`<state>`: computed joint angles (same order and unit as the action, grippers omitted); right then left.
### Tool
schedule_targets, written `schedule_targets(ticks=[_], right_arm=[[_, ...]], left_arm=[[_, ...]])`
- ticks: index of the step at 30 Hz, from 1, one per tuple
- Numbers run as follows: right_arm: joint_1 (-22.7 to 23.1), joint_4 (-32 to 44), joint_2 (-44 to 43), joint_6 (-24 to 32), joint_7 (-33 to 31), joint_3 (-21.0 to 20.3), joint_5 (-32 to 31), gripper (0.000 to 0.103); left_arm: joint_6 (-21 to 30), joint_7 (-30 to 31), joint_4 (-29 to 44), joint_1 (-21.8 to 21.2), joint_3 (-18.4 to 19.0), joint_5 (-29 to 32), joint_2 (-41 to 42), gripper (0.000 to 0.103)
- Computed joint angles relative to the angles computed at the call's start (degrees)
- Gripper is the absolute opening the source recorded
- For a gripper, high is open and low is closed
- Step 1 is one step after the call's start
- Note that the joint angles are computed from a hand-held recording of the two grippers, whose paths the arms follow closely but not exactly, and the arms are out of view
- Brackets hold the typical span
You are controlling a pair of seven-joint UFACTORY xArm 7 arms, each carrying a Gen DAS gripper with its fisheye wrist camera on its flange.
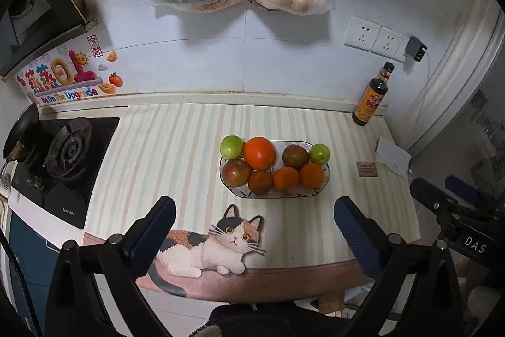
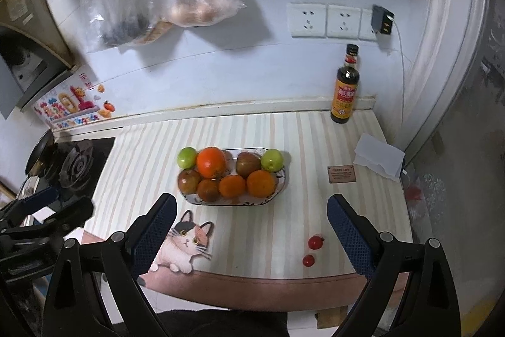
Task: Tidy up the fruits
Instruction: 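Lift both tools back from the plate, then grasp a cherry tomato with the right tool while the left tool grasps the other tomato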
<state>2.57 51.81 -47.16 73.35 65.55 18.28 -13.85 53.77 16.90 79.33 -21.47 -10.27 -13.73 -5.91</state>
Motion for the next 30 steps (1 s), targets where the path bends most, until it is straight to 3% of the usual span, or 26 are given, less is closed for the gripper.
schedule_targets(ticks=[6, 11, 14, 16, 17, 22, 25, 28, 30], right_arm=[[1.3, -14.5, -6.5, -3.9, 0.5, -5.7, 5.1, 0.098], [1.7, -27.4, -10.2, -4.9, 0.9, -8.0, 9.4, 0.098], [2.4, -36.6, -13.7, -8.9, 1.8, -9.8, 13.0, 0.097], [2.9, -42.3, -15.7, -12.6, 2.4, -10.9, 15.4, 0.083], [3.1, -44.0, -15.9, -14.0, 2.4, -11.3, 16.2, 0.07], [4.2, -51.6, -16.4, -23.5, 2.4, -12.5, 19.3, 0.06], [5.1, -53.6, -15.1, -28.6, 2.5, -12.6, 20.0, 0.049], [5.6, -53.6, -14.3, -30.2, 2.7, -11.4, 18.7, 0.028], [5.6, -54.2, -16.2, -30.1, 4.0, -10.9, 18.6, 0.027]], left_arm=[[-5.5, -4.9, -0.8, -2.2, -2.8, 10.4, 4.9, 0.103], [-4.6, -7.8, 0.0, -5.9, -3.9, 19.3, 11.1, 0.103], [-3.2, -8.7, 0.9, -8.4, -4.1, 23.0, 14.5, 0.103], [-2.0, -8.8, 1.9, -10.0, -4.1, 24.7, 16.8, 0.103], [-1.6, -9.2, 2.3, -10.7, -3.9, 25.6, 17.6, 0.103], [1.1, -9.7, 5.0, -14.3, -3.5, 28.6, 22.3, 0.103], [2.4, -9.3, 6.3, -16.2, -3.5, 29.4, 24.5, 0.103], [2.8, -9.0, 7.2, -17.4, -3.6, 28.7, 26.0, 0.103], [4.3, -8.3, 8.6, -18.0, -4.0, 27.2, 27.5, 0.103]])
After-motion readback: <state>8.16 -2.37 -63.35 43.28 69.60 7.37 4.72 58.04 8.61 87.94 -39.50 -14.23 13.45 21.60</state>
